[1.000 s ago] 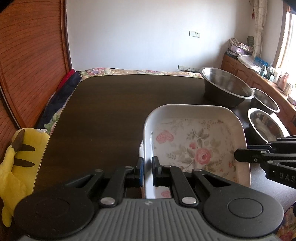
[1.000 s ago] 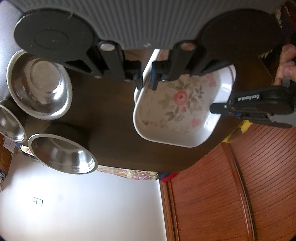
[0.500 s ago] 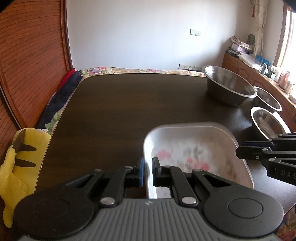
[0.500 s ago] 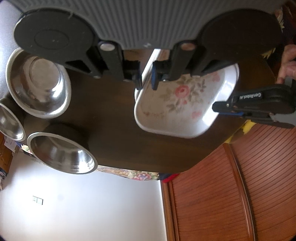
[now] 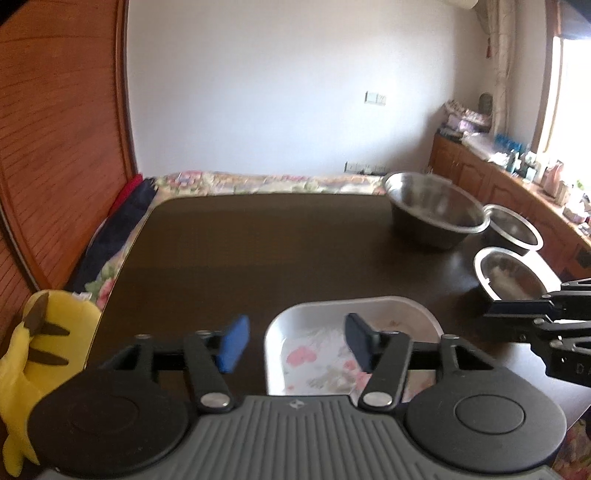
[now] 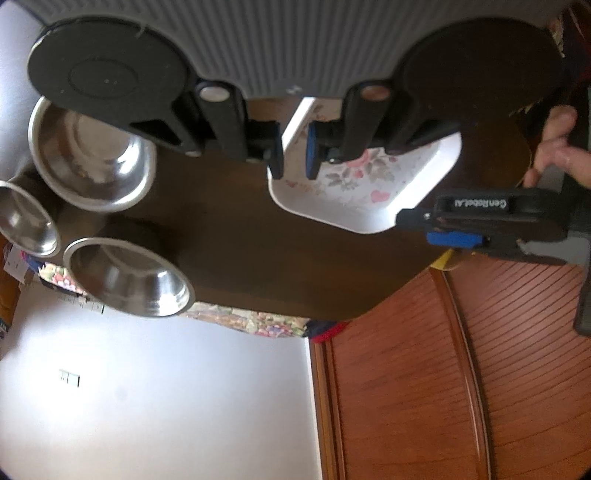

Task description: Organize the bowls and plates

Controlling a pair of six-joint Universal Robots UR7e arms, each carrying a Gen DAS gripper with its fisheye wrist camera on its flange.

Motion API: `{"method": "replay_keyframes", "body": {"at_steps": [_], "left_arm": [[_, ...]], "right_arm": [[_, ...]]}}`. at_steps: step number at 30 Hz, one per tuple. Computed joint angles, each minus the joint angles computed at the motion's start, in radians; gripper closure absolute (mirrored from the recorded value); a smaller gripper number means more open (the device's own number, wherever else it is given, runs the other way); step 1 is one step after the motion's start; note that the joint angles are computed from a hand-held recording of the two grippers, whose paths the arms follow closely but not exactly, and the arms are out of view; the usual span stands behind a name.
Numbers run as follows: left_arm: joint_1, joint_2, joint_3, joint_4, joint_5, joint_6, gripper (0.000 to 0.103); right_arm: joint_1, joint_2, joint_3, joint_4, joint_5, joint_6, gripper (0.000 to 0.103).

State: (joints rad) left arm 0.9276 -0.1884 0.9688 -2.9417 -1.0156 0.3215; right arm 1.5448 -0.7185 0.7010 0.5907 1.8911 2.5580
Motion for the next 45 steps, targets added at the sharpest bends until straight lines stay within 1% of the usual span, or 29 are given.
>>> {"method": "replay_keyframes", "body": {"at_steps": [1, 3, 4, 5, 6, 7, 9, 14, 16, 18, 20, 22, 23, 24, 27, 29, 31, 34, 37, 42, 45], "left_arm": [[-0.002, 0.002, 0.001, -0.014, -0.009, 0.004, 0.026], [-0.006, 0.008, 0.003, -0.043, -0.026, 0.017, 0.017], [-0.009, 0.014, -0.002, -0.055, -0.032, 0.025, 0.015], [-0.012, 0.023, -0.009, -0.066, -0.037, 0.034, 0.012], [-0.015, 0.029, -0.014, -0.072, -0.041, 0.037, 0.010], [-0.018, 0.038, -0.027, -0.070, -0.046, 0.039, 0.009], [-0.023, 0.056, -0.051, -0.062, -0.061, 0.040, 0.004], [-0.037, 0.106, -0.119, -0.056, -0.085, 0.074, 0.001], [-0.042, 0.125, -0.147, -0.050, -0.093, 0.082, 0.000], [-0.046, 0.144, -0.180, -0.034, -0.102, 0.085, 0.000], [-0.049, 0.162, -0.216, -0.011, -0.107, 0.081, 0.000], [-0.051, 0.177, -0.248, 0.006, -0.114, 0.079, 0.000], [-0.052, 0.185, -0.265, 0.013, -0.116, 0.078, 0.000], [-0.053, 0.192, -0.279, 0.020, -0.118, 0.076, 0.000], [-0.054, 0.216, -0.332, 0.041, -0.127, 0.077, 0.000], [-0.053, 0.233, -0.366, 0.052, -0.137, 0.081, 0.000], [-0.055, 0.258, -0.421, 0.079, -0.138, 0.079, 0.000], [-0.055, 0.288, -0.482, 0.105, -0.143, 0.081, 0.000], [-0.053, 0.332, -0.574, 0.156, -0.144, 0.079, 0.000], [-0.051, 0.399, -0.714, 0.250, -0.152, 0.071, 0.000], [-0.048, 0.434, -0.786, 0.310, -0.163, 0.066, 0.000]], "right_arm": [[-0.001, -0.016, 0.023, -0.017, -0.003, -0.008, 0.085], [-0.006, -0.055, 0.076, -0.054, -0.011, -0.023, 0.067], [-0.009, -0.076, 0.102, -0.072, -0.015, -0.032, 0.062], [-0.011, -0.090, 0.119, -0.084, -0.017, -0.040, 0.054], [-0.015, -0.110, 0.140, -0.102, -0.020, -0.048, 0.050], [-0.018, -0.122, 0.150, -0.110, -0.019, -0.048, 0.049], [-0.029, -0.147, 0.164, -0.123, -0.021, -0.044, 0.045], [-0.054, -0.193, 0.192, -0.163, -0.035, -0.041, 0.042], [-0.067, -0.205, 0.197, -0.168, -0.055, -0.034, 0.038], [-0.078, -0.213, 0.197, -0.177, -0.071, -0.033, 0.031], [-0.087, -0.228, 0.216, -0.201, -0.089, -0.047, 0.029], [-0.092, -0.228, 0.212, -0.211, -0.086, -0.058, 0.027], [-0.095, -0.227, 0.207, -0.211, -0.088, -0.056, 0.023], [-0.098, -0.226, 0.200, -0.205, -0.092, -0.054, 0.017], [-0.106, -0.225, 0.189, -0.207, -0.102, -0.060, 0.006], [-0.108, -0.225, 0.185, -0.216, -0.106, -0.066, 0.003], [-0.114, -0.209, 0.147, -0.192, -0.117, -0.061, 0.001], [-0.122, -0.187, 0.099, -0.168, -0.129, -0.056, 0.001], [-0.132, -0.171, 0.059, -0.145, -0.142, -0.052, 0.001], [-0.149, -0.120, -0.062, -0.050, -0.173, -0.033, 0.001], [-0.155, -0.096, -0.117, -0.013, -0.177, -0.033, 0.001]]}}
